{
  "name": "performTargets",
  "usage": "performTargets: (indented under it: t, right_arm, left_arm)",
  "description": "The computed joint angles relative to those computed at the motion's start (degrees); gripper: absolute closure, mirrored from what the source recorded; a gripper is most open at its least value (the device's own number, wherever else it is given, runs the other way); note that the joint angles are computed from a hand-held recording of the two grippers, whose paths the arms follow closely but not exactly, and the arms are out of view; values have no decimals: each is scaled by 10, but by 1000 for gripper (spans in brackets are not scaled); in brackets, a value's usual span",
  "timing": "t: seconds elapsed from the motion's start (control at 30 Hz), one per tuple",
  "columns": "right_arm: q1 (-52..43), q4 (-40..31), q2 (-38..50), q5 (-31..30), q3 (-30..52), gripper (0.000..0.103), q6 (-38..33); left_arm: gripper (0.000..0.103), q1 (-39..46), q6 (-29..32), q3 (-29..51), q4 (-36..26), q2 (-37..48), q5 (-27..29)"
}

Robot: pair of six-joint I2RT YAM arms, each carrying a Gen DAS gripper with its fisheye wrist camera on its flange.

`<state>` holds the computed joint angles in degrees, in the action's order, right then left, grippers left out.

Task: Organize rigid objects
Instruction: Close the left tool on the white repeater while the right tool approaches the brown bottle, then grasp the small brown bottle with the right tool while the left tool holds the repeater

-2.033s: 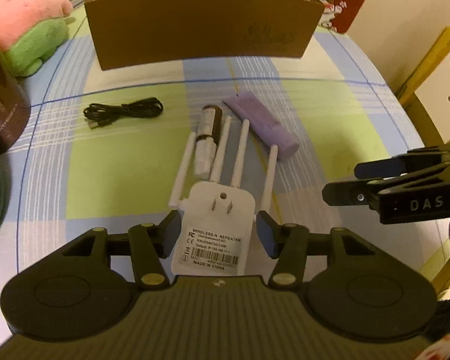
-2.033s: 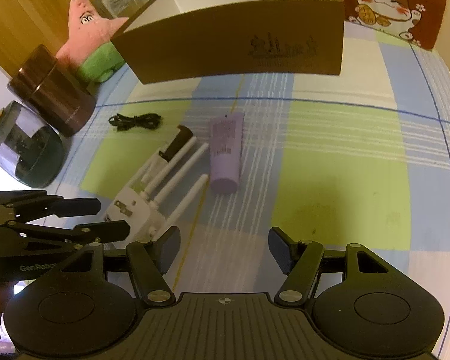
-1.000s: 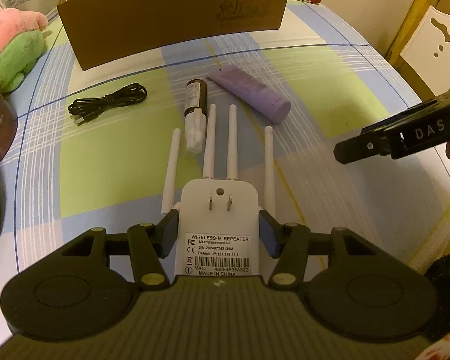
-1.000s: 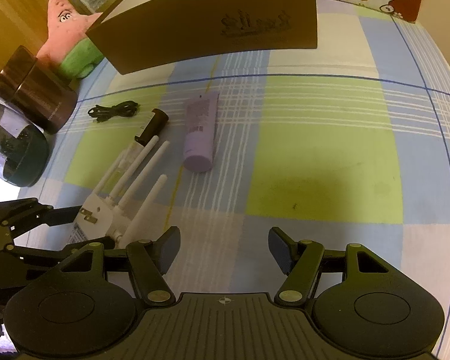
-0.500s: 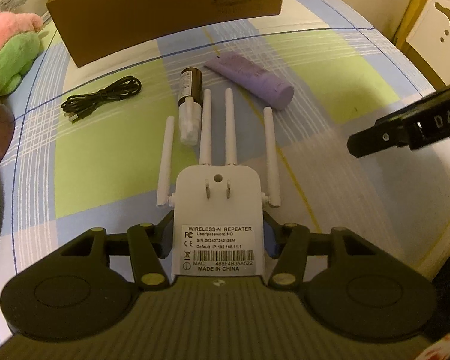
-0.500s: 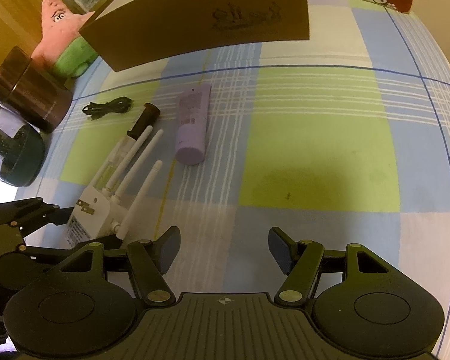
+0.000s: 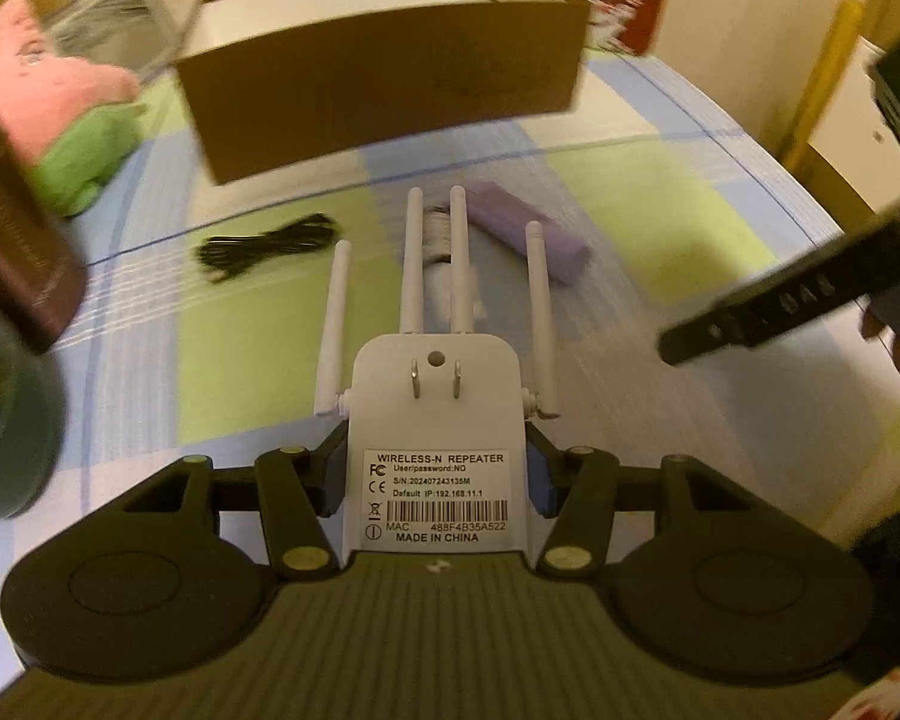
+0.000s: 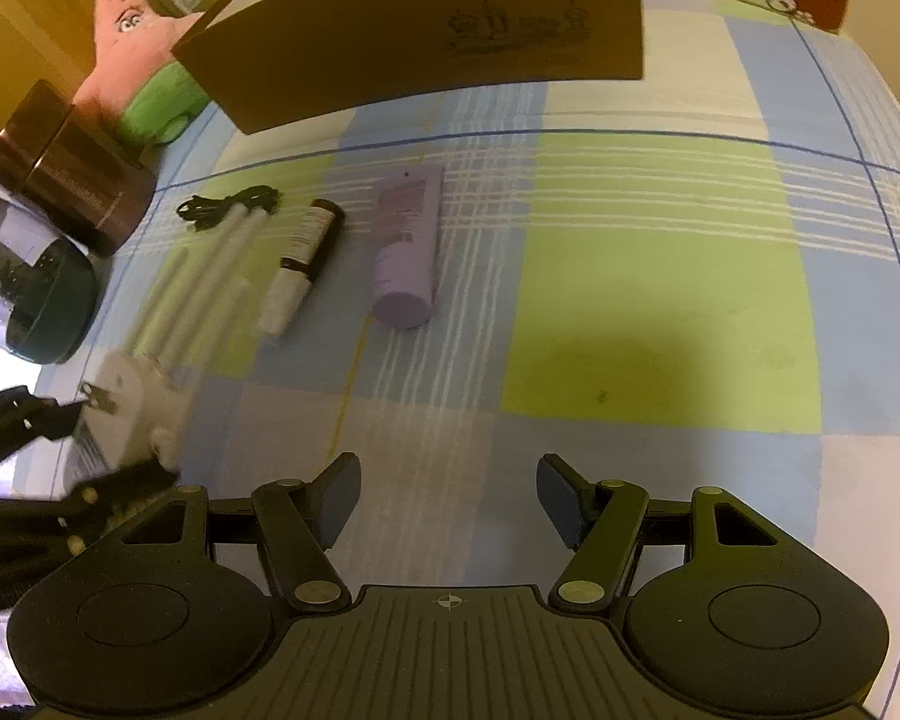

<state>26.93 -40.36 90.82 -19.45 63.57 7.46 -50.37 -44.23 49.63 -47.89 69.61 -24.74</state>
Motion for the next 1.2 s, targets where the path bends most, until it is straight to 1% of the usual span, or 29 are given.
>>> performTargets:
  t: [0.2, 0.3, 0.47, 0.53, 0.57, 0.73, 0.83, 0.9, 0.97, 1.0, 1.03, 1.1, 1.2]
  right_arm:
    - [18, 47, 6, -19, 15, 41, 8]
    - [36, 74, 21, -28, 28, 41, 15]
    - [68, 119, 56, -23, 49, 43, 23]
    - [77, 127, 74, -22, 63, 50, 26]
    - [84, 128, 87, -18, 74, 51, 28]
    - [109, 115, 153, 31, 134, 62, 34]
    - [119, 109, 185, 59, 163, 64, 39]
    - [122, 112, 200, 64, 174, 65, 34]
    - [123, 114, 212, 71, 180, 66, 25]
    - [124, 118, 216, 73, 181, 69, 19]
    - [125, 125, 217, 78, 177, 75, 11]
    - [128, 131, 217, 85, 174, 81, -11]
    - [126, 139, 207, 72, 157, 82, -45]
  left_arm:
    - [52, 46, -41, -4, -35, -8, -23]
    - [52, 78, -44, -14, -33, -12, -25]
    - [51, 107, -46, -23, -25, -8, -32]
    - [51, 119, -45, -24, -23, -5, -34]
    - [51, 122, -46, -25, -23, -2, -38]
    - [51, 150, -31, -31, 0, 6, -32]
    - [51, 160, -25, -29, 8, 14, -29]
    - [51, 168, -21, -29, 14, 19, -23]
    - [51, 173, -20, -30, 19, 23, -20]
    - [51, 175, -19, -30, 21, 26, -18]
    - [51, 177, -19, -29, 23, 28, -16]
    - [51, 180, -21, -29, 25, 31, -10]
    - [51, 182, -24, -30, 27, 35, -4]
